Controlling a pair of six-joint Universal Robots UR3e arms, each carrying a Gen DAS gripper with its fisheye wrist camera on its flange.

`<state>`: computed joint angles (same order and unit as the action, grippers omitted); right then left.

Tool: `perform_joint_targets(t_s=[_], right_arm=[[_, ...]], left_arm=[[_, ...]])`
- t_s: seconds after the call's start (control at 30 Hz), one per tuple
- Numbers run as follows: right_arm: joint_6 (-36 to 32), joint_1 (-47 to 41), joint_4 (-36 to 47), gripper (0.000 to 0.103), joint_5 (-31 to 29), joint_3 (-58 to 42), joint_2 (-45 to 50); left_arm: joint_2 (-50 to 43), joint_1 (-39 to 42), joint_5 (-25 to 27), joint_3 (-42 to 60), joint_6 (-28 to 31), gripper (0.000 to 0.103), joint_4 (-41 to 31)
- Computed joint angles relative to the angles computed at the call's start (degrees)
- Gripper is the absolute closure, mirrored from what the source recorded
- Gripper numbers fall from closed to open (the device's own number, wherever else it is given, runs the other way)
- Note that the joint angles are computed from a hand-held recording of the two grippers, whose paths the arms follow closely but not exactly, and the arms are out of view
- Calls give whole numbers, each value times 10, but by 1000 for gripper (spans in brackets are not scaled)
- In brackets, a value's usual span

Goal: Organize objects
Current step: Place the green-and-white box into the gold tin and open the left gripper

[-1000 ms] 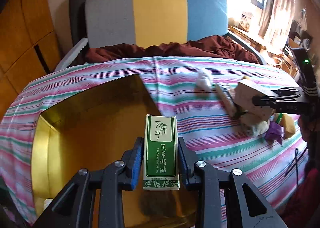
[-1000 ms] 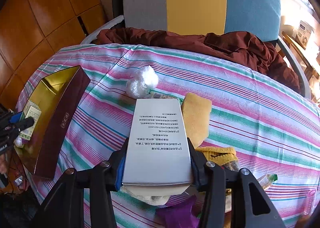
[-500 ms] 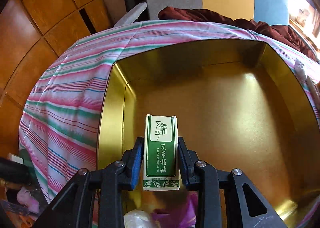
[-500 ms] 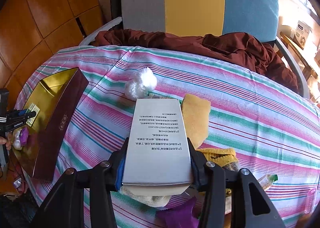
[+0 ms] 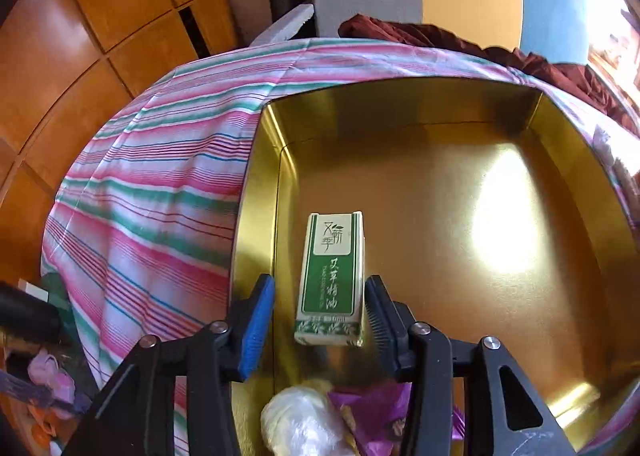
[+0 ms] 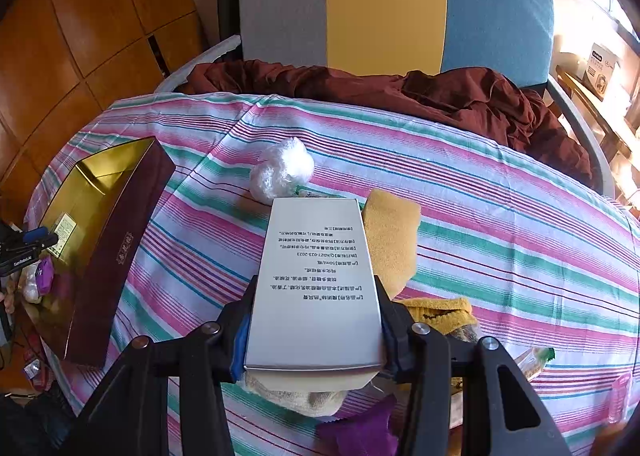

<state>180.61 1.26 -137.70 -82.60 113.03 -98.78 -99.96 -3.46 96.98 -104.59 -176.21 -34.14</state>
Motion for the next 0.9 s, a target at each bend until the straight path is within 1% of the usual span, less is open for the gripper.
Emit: perform_joint_targets(t_s=[0.07,0.13,0.17,0.23,0.3,0.33,0.4,0.47,0.6,0.73,0.8,0.9], right_arm=[[9,1,-1,54,2,-2,-3],[20,9,0,54,-7,-7,1],[27,12,2,54,-9,-9,1],[38,19,6,54,-11,-11,0],[53,31,7,54,-23,-13,2],[61,35,7,54,-28,-13,3],[77,44,5,54,-39,-14,1],[91,53,6,54,-45,-17,-3],[128,94,4,54,-71,-48,2],[162,157,0,54,-75,-123,51],[173,195,5,54,-73,-185,101],[183,254,24,54,-74,-307,202]], left_arm=[[25,3,-6,-21,-6,54,16],[56,6,-18,-46,-10,49,33],[70,8,-22,-56,-12,49,40],[95,13,-35,-69,-18,47,44],[119,19,-56,-81,-24,42,43],[126,17,-56,-83,-27,41,42],[136,13,-56,-85,-29,41,36],[151,12,-70,-93,-30,41,29],[173,4,-76,-114,-29,41,29],[203,14,-95,-141,-31,41,23],[219,24,-105,-156,-30,41,20],[247,42,-115,-179,-27,41,18]])
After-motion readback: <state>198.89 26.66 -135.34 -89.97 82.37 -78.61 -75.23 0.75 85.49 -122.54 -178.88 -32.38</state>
